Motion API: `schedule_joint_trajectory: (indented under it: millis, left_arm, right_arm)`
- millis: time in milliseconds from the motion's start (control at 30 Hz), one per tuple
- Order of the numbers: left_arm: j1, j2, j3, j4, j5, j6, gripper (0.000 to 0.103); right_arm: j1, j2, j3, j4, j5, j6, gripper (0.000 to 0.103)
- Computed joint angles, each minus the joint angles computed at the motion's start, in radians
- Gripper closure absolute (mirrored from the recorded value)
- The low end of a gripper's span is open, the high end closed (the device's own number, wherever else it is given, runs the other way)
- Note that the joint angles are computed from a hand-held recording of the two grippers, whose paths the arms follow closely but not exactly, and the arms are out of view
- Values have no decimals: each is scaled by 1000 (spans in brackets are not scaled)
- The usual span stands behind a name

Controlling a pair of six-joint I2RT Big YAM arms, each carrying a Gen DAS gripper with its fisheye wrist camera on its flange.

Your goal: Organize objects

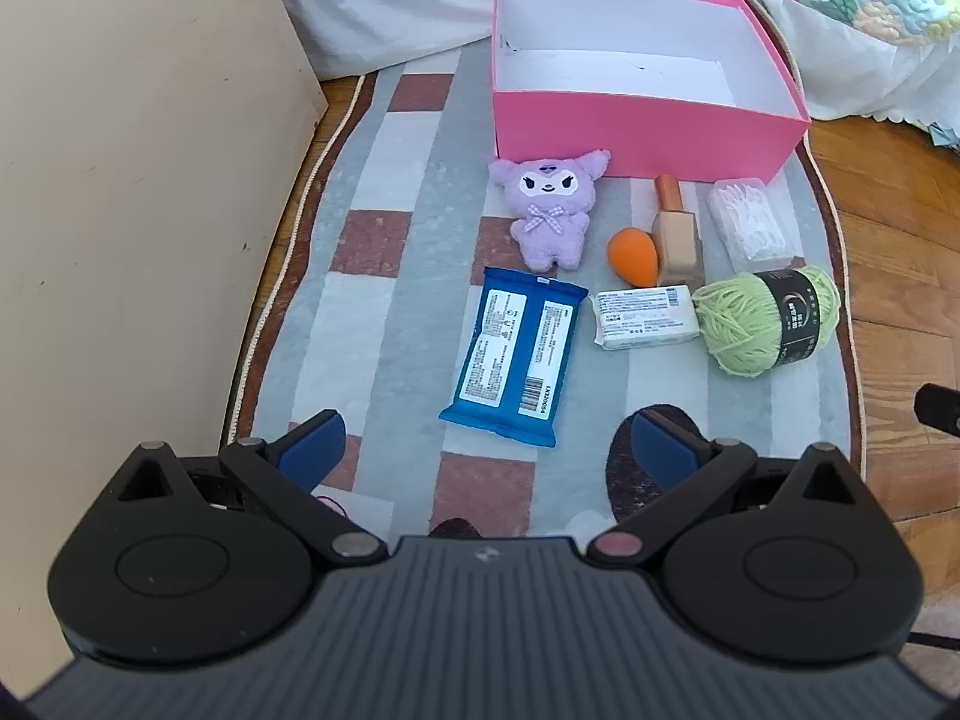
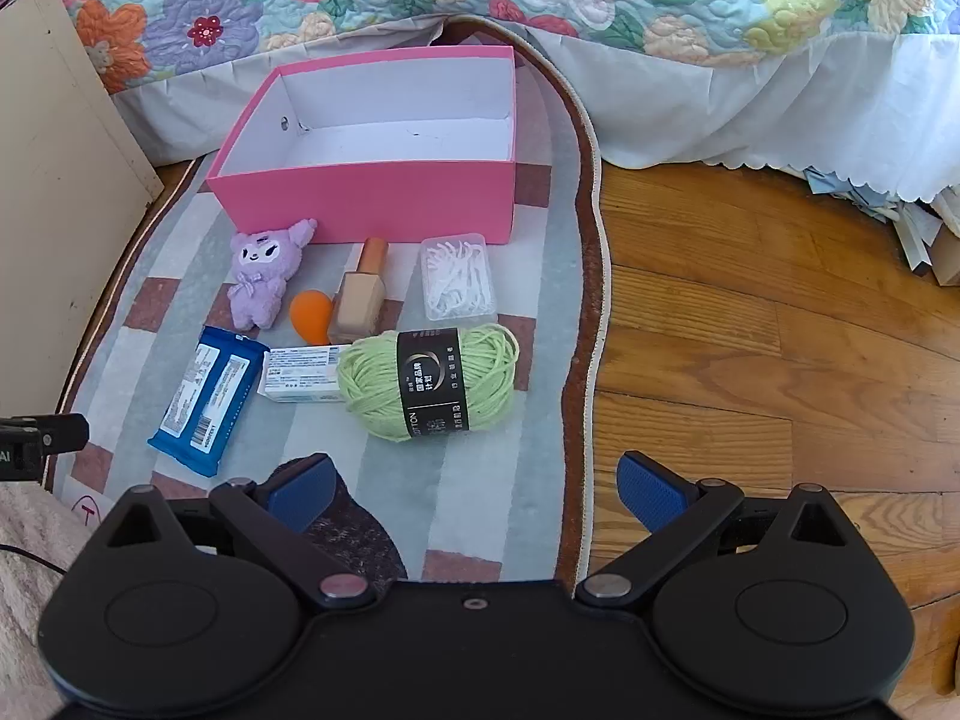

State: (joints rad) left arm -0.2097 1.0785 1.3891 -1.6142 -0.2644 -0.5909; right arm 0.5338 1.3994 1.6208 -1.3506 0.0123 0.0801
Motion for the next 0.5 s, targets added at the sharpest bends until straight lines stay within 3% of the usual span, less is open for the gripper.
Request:
schedule_joint_trajectory:
  millis: [200, 500]
  left_arm:
    - [-7, -8, 7, 4, -4, -45, 0]
    - [-30, -9, 32, 5, -6, -46, 0]
  right_arm:
    - [-12, -4, -8, 4, 1, -4, 1]
    - [-23, -6, -15, 5, 0, -3, 1]
